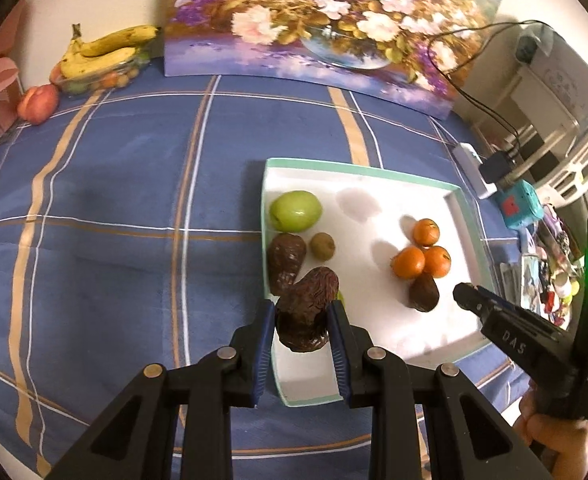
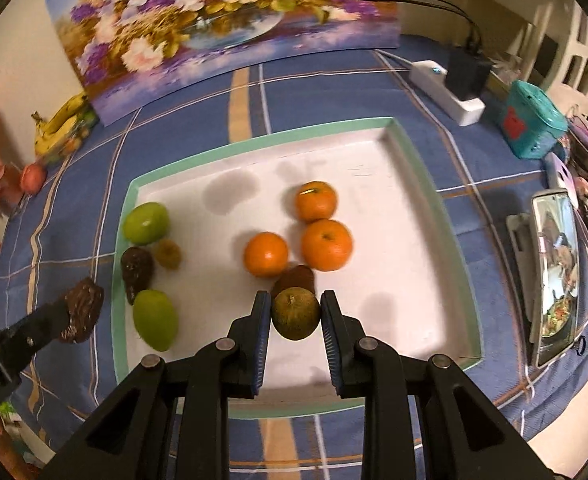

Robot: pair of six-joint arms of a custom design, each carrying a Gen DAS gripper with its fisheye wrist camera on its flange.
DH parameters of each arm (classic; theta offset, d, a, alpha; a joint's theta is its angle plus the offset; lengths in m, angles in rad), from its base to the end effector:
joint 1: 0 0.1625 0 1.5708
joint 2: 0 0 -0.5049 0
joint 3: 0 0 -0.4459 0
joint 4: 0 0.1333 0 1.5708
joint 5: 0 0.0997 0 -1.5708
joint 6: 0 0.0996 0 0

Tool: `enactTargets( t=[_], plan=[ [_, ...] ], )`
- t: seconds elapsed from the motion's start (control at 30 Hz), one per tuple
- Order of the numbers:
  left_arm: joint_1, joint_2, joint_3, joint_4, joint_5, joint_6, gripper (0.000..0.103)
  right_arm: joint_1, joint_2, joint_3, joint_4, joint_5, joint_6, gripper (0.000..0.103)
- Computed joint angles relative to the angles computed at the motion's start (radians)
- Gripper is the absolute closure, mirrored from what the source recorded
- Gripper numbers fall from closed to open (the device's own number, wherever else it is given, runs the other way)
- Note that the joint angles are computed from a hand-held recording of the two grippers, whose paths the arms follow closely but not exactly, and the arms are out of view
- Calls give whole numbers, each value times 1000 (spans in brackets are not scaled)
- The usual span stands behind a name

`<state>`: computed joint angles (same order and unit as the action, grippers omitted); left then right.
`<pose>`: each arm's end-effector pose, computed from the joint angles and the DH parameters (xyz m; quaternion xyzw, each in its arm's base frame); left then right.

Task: Organize fruits
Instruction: 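Carry the kiwi with the right tool while the left tool carries the date over the tray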

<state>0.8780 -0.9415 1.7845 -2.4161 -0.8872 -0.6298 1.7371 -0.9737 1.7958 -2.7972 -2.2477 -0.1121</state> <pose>-0.2921 -0.6591 0.1608 0.0293 0.9417 -0.2067 0.2639 0.1874 -0.6881 0.2212 0.0622 -0.9244 0.1981 0.3200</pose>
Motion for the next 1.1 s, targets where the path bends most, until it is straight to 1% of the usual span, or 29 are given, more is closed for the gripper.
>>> enactTargets(
  t=[0.27,0.47,0.57,0.7,0.87,1.1],
  plan=[
    [-6,8,-4,4,-20,23,74,-1,-15,9,-14,-7,4,77],
    [-9,19,-13,46,-20,21,74,3,-14,9,-10,-11,-6,77],
    [-8,29,-20,73,-31,20,74,1,-12,7,4,-16,1,77],
    [-15,55,-34,146,-30,24,74,-6,-5,-1,55,-36,25,77],
    [-9,85,-50,207,-57,27,74,-14,12,-13,135,-69,47,76],
    [3,96,-56,235,-73,3,74,-26,27,-23,200,-80,57,76]
  ],
)
